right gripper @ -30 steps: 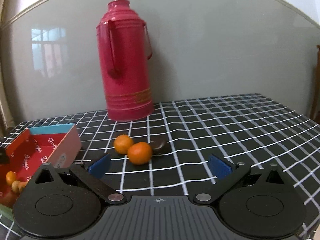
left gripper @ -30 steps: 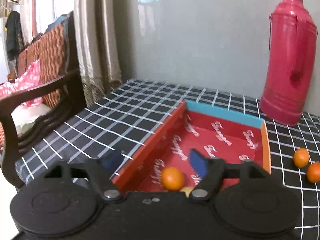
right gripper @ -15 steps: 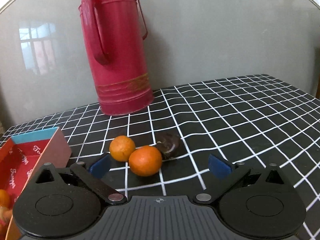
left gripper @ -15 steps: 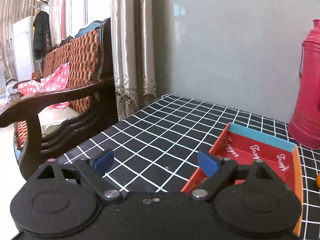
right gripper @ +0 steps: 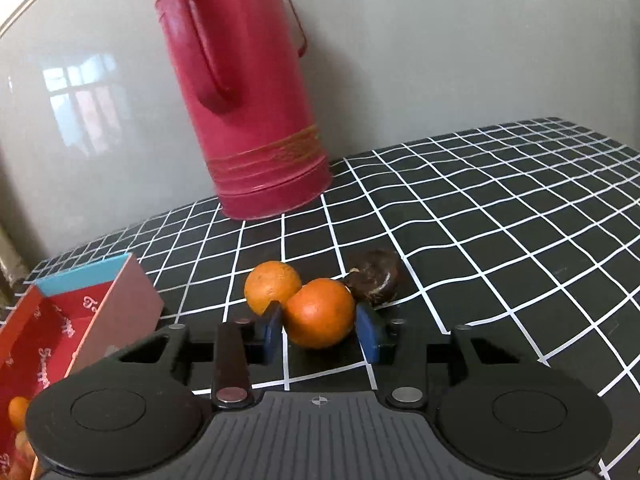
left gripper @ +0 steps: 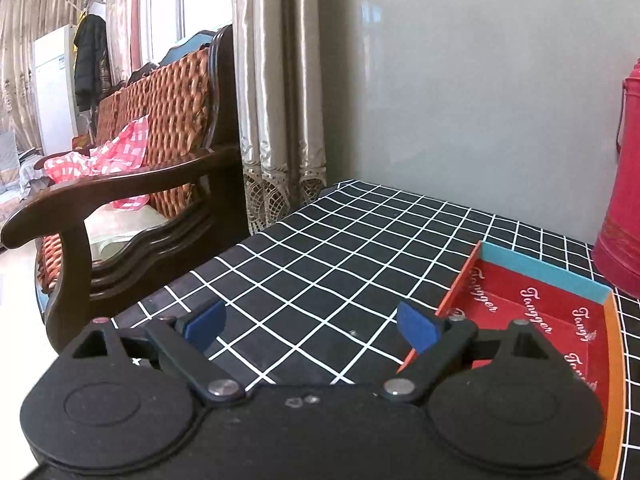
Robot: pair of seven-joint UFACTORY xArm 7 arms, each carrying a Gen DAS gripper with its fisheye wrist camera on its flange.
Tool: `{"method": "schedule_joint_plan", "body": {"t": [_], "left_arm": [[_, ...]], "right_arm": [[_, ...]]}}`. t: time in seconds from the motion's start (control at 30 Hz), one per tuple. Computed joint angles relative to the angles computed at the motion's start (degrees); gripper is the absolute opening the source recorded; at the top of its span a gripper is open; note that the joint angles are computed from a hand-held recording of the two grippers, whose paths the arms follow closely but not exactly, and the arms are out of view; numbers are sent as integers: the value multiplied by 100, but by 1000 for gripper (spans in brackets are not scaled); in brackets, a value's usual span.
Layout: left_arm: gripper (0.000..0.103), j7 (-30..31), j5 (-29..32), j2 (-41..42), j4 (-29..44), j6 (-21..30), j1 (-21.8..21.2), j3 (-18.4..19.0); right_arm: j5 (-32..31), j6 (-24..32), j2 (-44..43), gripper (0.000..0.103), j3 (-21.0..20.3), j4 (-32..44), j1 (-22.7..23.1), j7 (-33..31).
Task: Organize fruits
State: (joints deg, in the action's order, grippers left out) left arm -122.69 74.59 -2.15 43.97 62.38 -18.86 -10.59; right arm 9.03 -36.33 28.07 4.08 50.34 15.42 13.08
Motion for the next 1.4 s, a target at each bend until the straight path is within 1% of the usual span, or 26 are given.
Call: {"method": "schedule_joint_plan", "body": {"t": [0.03,0.1,0.17,0.23,0.3,0.4,0.5,0.57,0.67,0.73,0.9,0.97,1.07,1.13,1.2,1.23,1.27,1.3,1.33,1.37,1.4], "left_arm": [[86,-7,-25,-13,-12,-14,10,13],[86,-30,-86,-59,-50,-84,45,41],[86,-48,-152,-99,-81,-147,87,58],[86,-50,-214,-130,-102,-180,123,61],[86,-64,-252,-159,-126,-156,150,51],[87,-108,-336,-220,-174,-34,171,24],[88,-136,-456,-270,-206,33,221,31],[88,-133,-547,-284,-219,61,257,38],[88,-115,-614,-293,-251,-4,311,59],[88,-111,-649,-297,-258,-26,330,52],[88,-143,-611,-244,-218,124,281,-19],[88,-123,-586,-220,-200,161,261,-21],[88,-84,-534,-154,-168,261,223,-25],[88,-27,-488,-82,-100,351,182,-29],[88,-36,-456,-84,-79,281,150,-13],[88,-58,-437,-87,-70,247,133,-16],[88,-61,-417,-74,-46,257,109,-29],[88,-56,-397,-43,-10,294,80,-47],[88,-64,-373,-22,15,324,50,-58],[88,-72,-351,1,36,339,24,-63],[88,-61,-326,39,76,338,1,-64]], "right_arm": [[25,-37,-16,40,-19,-30,38,-42],[256,-199,-39,40,-134,-88,260,-310],[453,-468,-92,40,-194,-205,437,-605],[548,-656,-169,40,-147,-319,498,-773],[494,-828,-243,40,-63,-421,468,-834],[250,-1089,-351,40,65,-568,403,-869],[-352,-1353,-492,40,233,-777,219,-681],[-947,-1523,-528,40,344,-861,61,-474],[-1604,-1598,-565,40,440,-928,-5,-397],[-1877,-1625,-568,40,484,-943,24,-437],[-2022,-1535,-551,40,561,-914,217,-627],[-1895,-1475,-500,40,568,-867,338,-756],[-1405,-1641,-348,41,455,-843,533,-1167],[-1580,-1553,-358,41,434,-907,292,-975],[-1812,-1507,-493,41,432,-1098,-31,-602],[-1905,-1624,-545,44,407,-1202,-160,-479],[-1851,-1728,-622,47,354,-1311,-192,-510],[-1718,-1818,-671,67,307,-1389,-177,-599],[-1426,-1963,-675,89,235,-1460,-122,-774],[-1162,-2073,-639,93,179,-1484,-92,-906],[-987,-2062,-637,93,147,-1485,-91,-974]]}}
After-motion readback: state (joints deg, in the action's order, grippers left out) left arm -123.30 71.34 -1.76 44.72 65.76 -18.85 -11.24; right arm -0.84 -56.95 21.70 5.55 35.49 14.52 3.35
